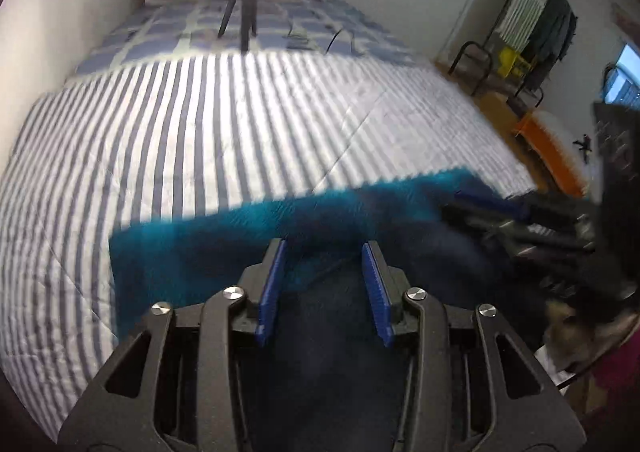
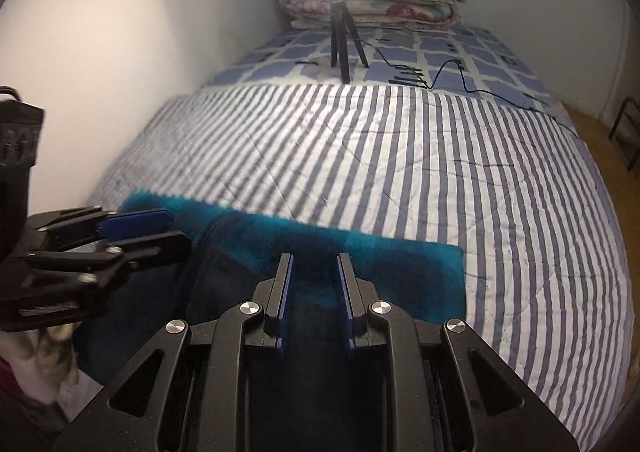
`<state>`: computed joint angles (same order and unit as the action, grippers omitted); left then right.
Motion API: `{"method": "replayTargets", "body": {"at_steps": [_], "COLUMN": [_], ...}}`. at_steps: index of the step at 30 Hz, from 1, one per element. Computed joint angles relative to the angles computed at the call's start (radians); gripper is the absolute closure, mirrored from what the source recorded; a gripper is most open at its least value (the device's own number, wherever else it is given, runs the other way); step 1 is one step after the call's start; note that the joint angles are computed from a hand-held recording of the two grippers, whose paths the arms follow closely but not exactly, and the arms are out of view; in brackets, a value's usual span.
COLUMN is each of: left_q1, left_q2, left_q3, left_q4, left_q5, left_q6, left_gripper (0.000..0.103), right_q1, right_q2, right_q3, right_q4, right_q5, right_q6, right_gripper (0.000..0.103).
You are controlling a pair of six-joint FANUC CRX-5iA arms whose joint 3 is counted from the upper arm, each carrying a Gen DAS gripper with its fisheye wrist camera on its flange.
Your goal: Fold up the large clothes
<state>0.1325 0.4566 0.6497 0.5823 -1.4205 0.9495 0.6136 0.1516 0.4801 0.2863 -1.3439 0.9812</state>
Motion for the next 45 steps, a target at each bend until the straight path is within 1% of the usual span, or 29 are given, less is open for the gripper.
{"method": "replayTargets", "body": {"at_steps": [2, 4, 5, 6, 7, 9, 10, 12, 14, 16, 19, 21, 24, 26, 27, 31, 35, 37, 38, 40, 41, 42, 43, 44, 45], "left_q1": [0.006, 0.002, -0.002, -0.005, -0.008, 0.003, 0.017, 0.054, 0.092, 0.112, 0.132, 0.143, 0.162, 0.165, 0.172, 0.206, 0.244, 0.271, 0.284, 0.315, 0.324, 0.329, 0.329, 0.327, 0.323], "left_q2": [-0.019, -0.038, -0.045, -0.045, -0.042, -0.02, -0.013, -0.026, -0.047, -0.072, -0.098, -0.124, -0.162, -0.183, -0.185, -0.166, -0.123, -0.105, -0.093, -0.077, -0.068, -0.055, -0.041, -0.02, 0.007], "left_q3": [-0.091, -0.143, -0.157, -0.156, -0.14, -0.083, -0.058, -0.057, -0.074, -0.095, -0.135, -0.194, -0.29, -0.316, -0.317, -0.252, -0.159, -0.115, -0.098, -0.088, -0.08, -0.073, -0.063, -0.047, -0.025], "left_q4": [0.041, 0.049, 0.046, 0.038, 0.023, 0.027, 0.042, 0.084, 0.117, 0.097, 0.044, 0.006, 0.036, 0.034, 0.038, 0.012, -0.043, -0.036, -0.011, 0.072, 0.108, 0.147, 0.172, 0.201, 0.225], "left_q5": [0.048, 0.096, 0.116, 0.121, 0.111, 0.049, 0.018, -0.008, -0.045, -0.07, -0.112, -0.096, -0.06, -0.051, -0.064, -0.179, -0.323, -0.359, -0.369, -0.374, -0.364, -0.356, -0.353, -0.353, -0.361], "left_q6": [-0.043, -0.064, -0.065, -0.058, -0.052, -0.033, -0.011, 0.019, 0.007, -0.032, -0.074, -0.111, -0.174, -0.197, -0.192, -0.183, -0.174, -0.116, -0.091, -0.047, -0.022, 0.003, 0.022, 0.051, 0.088], "left_gripper": [0.062, 0.062, 0.062, 0.062, 0.062, 0.062, 0.062, 0.062, 0.062, 0.062, 0.062, 0.062, 0.062, 0.062, 0.062, 0.062, 0.062, 0.062, 0.062, 0.062, 0.059, 0.05, 0.04, 0.037, 0.036], "right_q1": [-0.008, 0.001, 0.003, -0.005, -0.018, -0.029, -0.026, -0.022, -0.011, 0.008, 0.031, 0.038, 0.055, 0.057, 0.057, 0.093, 0.097, 0.096, 0.096, 0.084, 0.078, 0.078, 0.077, 0.063, 0.05], "right_q2": [-0.013, -0.034, -0.036, -0.026, -0.008, 0.007, -0.005, -0.065, -0.14, -0.175, -0.196, -0.208, -0.27, -0.295, -0.298, -0.318, -0.343, -0.356, -0.365, -0.391, -0.403, -0.416, -0.429, -0.432, -0.437], "right_q3": [-0.056, -0.144, -0.164, -0.151, -0.107, -0.041, -0.033, -0.053, -0.092, -0.111, -0.134, -0.171, -0.282, -0.303, -0.296, -0.268, -0.253, -0.243, -0.242, -0.243, -0.243, -0.247, -0.257, -0.26, -0.264], "right_q4": [-0.003, 0.046, 0.06, 0.048, 0.017, -0.021, -0.025, -0.051, -0.086, -0.09, -0.099, -0.107, -0.118, -0.127, -0.134, -0.15, -0.196, -0.202, -0.198, -0.201, -0.198, -0.18, -0.157, -0.149, -0.144], "right_q5": [0.021, 0.089, 0.108, 0.101, 0.072, 0.019, 0.015, 0.031, 0.045, 0.014, -0.075, -0.104, -0.067, -0.058, -0.071, -0.15, -0.218, -0.246, -0.249, -0.222, -0.199, -0.172, -0.136, -0.105, -0.075], "right_q6": [-0.002, -0.022, -0.022, -0.017, -0.005, 0.02, 0.008, -0.045, -0.067, -0.065, -0.053, -0.053, -0.087, -0.112, -0.121, -0.118, -0.094, -0.09, -0.097, -0.095, -0.092, -0.099, -0.112, -0.115, -0.128], "right_gripper": [0.085, 0.086, 0.086, 0.086, 0.086, 0.087, 0.087, 0.087, 0.087, 0.087, 0.087, 0.087, 0.087, 0.087, 0.087, 0.086, 0.087, 0.084, 0.083, 0.083, 0.076, 0.06, 0.049, 0.03, 0.023]}}
